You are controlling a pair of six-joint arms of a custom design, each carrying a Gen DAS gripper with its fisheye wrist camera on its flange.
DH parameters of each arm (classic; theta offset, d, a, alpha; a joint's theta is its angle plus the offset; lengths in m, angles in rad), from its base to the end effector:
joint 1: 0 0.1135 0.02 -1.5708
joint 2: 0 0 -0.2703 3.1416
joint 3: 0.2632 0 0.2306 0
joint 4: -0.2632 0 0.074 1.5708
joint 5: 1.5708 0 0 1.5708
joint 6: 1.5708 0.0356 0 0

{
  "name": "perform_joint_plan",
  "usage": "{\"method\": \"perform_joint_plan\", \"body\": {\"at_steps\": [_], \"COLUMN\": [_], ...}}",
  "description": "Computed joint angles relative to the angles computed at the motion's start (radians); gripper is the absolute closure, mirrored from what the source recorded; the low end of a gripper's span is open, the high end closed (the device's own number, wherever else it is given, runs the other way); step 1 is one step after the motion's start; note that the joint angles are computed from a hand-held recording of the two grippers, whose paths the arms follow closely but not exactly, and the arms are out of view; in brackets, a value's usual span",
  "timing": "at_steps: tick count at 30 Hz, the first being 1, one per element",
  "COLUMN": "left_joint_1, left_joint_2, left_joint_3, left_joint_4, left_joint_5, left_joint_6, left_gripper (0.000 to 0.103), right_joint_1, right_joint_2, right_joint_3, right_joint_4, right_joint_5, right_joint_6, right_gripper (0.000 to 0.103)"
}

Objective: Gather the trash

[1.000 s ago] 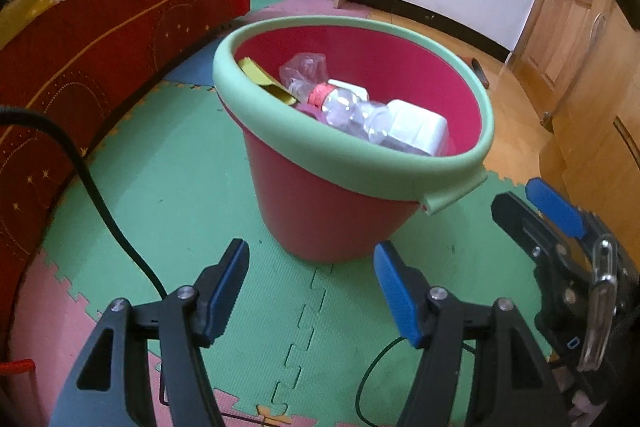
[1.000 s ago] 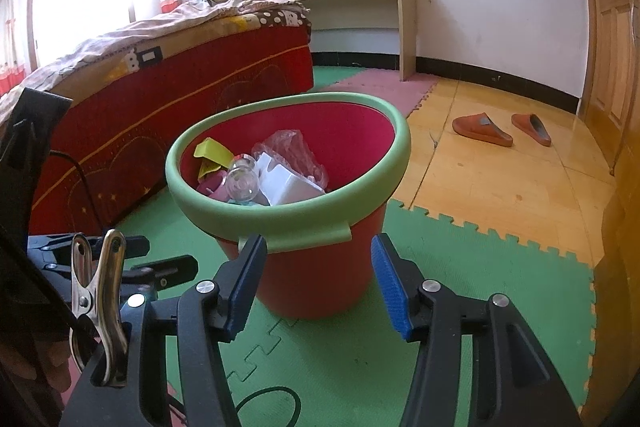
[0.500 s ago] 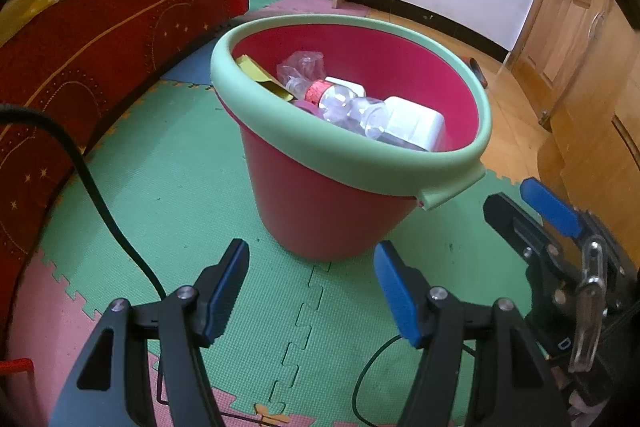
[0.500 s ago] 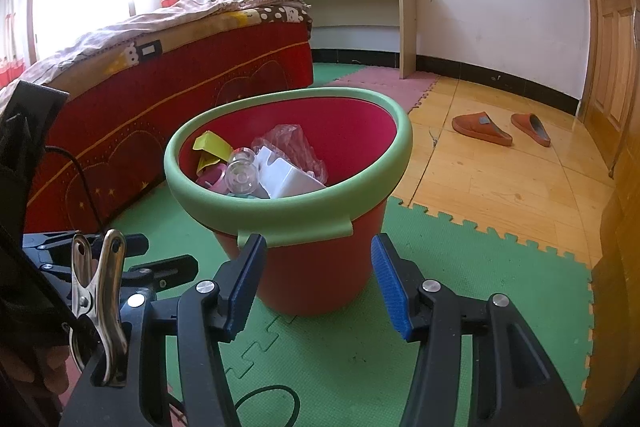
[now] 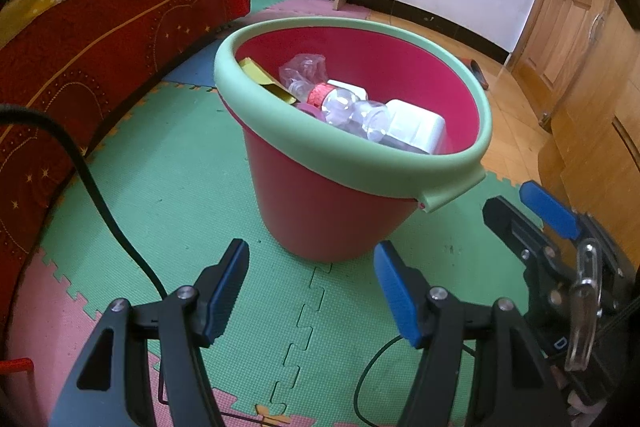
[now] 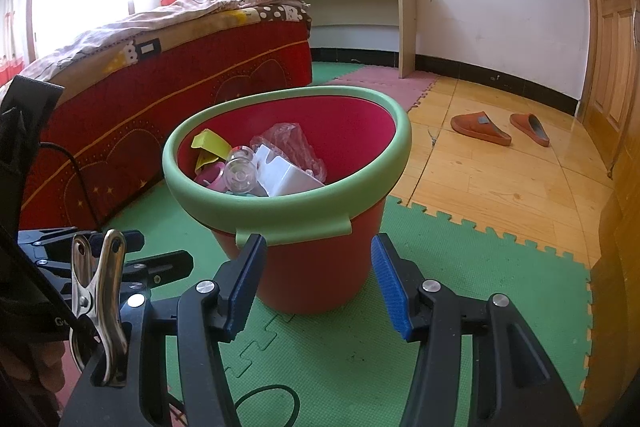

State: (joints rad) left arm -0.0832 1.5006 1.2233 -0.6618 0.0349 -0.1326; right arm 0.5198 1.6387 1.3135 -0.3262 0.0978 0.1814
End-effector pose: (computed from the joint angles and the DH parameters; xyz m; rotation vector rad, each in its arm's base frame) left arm 0.2952 -0.0259 0.2915 -0.0477 2.5136 -0.1321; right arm 0.3103 0.1736 0.3025 -0.3225 2.2093 0.2769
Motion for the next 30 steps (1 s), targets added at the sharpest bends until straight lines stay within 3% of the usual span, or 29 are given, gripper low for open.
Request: {"method": "perform_joint_plan", "body": {"at_steps": [30], "left_joint_1": [0.01], "left_joint_2": [0.013], "left_joint_3": [0.014], "left_joint_4": [-0.002], "left_joint_5": [-0.018], "left_joint_6": [-0.006], "left_gripper": [0.034], "right_joint_1": [0.0], "right_joint_2": [-0.003], "right_joint_3": [-0.004], "right_joint_4": [0.001], "right_joint_5": [0.002], "right_joint_6": [-0.002], "right_gripper": [0.047]}}
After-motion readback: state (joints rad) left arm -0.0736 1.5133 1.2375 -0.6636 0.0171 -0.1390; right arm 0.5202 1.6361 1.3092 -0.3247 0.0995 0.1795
